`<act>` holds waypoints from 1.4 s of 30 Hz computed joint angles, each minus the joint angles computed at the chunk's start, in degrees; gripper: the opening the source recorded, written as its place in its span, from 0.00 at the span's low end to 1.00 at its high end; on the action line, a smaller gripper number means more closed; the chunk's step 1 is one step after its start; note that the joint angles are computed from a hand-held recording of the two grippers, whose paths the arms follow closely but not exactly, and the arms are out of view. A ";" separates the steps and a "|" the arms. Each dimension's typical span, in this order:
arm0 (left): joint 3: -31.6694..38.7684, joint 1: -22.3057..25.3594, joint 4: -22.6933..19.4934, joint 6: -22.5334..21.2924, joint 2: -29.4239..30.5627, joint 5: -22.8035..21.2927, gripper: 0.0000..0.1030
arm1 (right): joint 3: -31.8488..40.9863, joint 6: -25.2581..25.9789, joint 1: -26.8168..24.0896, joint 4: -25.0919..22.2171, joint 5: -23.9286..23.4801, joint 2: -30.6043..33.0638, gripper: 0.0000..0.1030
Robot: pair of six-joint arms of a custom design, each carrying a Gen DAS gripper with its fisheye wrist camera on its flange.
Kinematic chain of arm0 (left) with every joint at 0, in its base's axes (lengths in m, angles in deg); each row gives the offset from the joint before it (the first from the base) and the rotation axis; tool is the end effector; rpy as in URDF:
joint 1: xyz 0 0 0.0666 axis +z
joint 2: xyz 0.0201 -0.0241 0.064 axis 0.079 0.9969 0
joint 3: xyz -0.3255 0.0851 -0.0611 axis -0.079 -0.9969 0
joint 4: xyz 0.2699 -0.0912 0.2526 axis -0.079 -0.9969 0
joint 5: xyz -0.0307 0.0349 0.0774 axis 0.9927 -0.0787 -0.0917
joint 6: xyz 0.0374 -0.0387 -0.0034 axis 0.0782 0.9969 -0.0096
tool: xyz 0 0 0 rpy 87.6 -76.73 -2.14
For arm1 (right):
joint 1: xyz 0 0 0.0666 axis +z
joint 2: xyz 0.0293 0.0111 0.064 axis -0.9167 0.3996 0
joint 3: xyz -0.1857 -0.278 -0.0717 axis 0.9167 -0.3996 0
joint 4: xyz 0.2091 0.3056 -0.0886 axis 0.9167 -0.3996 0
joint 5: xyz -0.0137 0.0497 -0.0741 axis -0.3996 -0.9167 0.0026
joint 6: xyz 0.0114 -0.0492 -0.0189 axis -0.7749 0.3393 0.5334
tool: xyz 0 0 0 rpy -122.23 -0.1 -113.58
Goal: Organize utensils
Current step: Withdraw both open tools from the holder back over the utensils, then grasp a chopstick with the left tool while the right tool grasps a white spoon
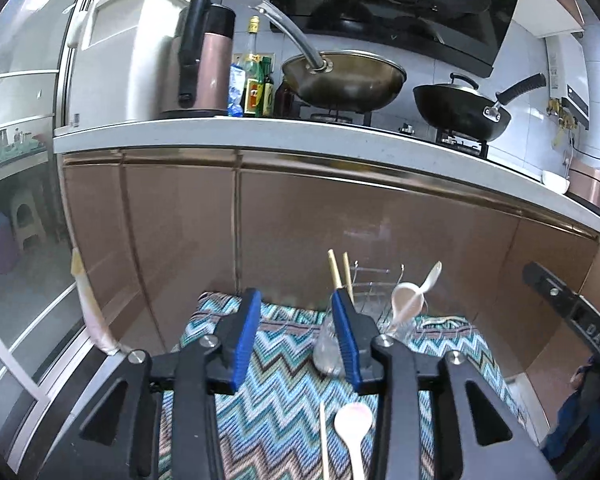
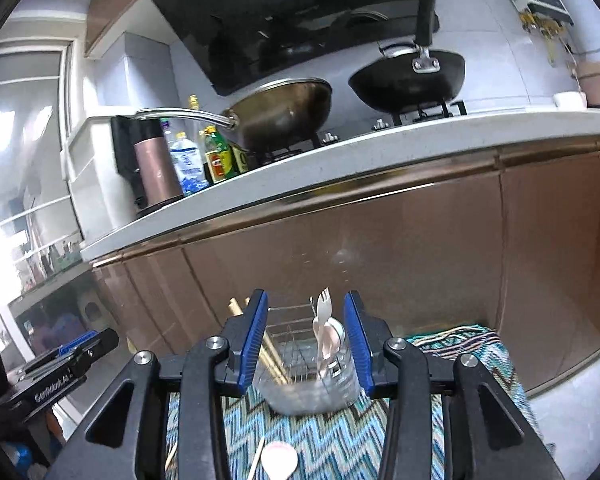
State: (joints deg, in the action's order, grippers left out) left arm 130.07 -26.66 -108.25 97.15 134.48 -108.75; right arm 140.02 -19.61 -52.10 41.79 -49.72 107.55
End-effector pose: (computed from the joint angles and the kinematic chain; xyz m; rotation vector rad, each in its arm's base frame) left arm 0.5193 -0.3013 0.5898 0.0773 2.0309 -0.1628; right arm 0.4975 0.1217 0.5563 0.1842 1.8456 0.2844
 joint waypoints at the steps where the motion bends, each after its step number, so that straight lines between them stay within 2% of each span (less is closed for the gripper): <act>1: -1.49 -0.05 -0.04 -0.23 -1.35 -0.74 0.34 | -0.64 0.33 0.30 -0.53 0.03 -1.10 0.38; 5: -7.58 0.25 0.67 -0.52 -6.65 -2.94 0.34 | -4.28 1.79 1.28 -1.47 -0.41 -5.83 0.38; 12: -15.79 2.65 -1.21 3.77 -13.14 -0.09 0.34 | -10.12 2.50 2.31 -2.29 -0.79 -12.45 0.38; 16: -18.83 4.45 -4.72 5.70 -13.98 2.70 0.34 | -12.24 3.39 2.68 -4.48 -0.25 -14.19 0.38; 19: -21.83 5.82 -5.77 6.59 -14.44 5.42 0.34 | -14.33 3.21 2.60 -5.33 -0.70 -14.76 0.38; 24: -23.42 6.34 -7.89 5.70 -12.83 10.50 0.34 | -16.14 3.58 2.56 -7.96 -3.10 -13.47 0.38; 28: -21.78 5.96 -11.67 4.69 -9.21 14.74 0.34 | -16.89 4.88 1.83 -9.51 -7.76 -11.22 0.38; 32: -18.64 5.92 -15.19 4.23 -5.03 19.58 0.34 | -16.95 5.87 0.29 -11.51 -13.14 -8.61 0.32; 36: -14.13 5.86 -18.51 3.45 -0.83 23.26 0.34 | -15.77 8.08 -0.02 -14.34 -13.07 -5.65 0.30; 40: -8.17 5.40 -22.16 2.24 3.76 25.76 0.34 | -14.34 9.83 -0.81 -16.41 -15.60 -3.04 0.30; 42: -2.80 5.01 -25.45 1.42 7.24 26.73 0.34 | -13.04 11.51 -1.01 -18.17 -17.43 -1.25 0.30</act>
State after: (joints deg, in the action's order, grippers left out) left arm 127.27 -21.65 -133.70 98.57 141.72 -82.02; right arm 126.98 -8.10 -53.11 23.62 -67.15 106.30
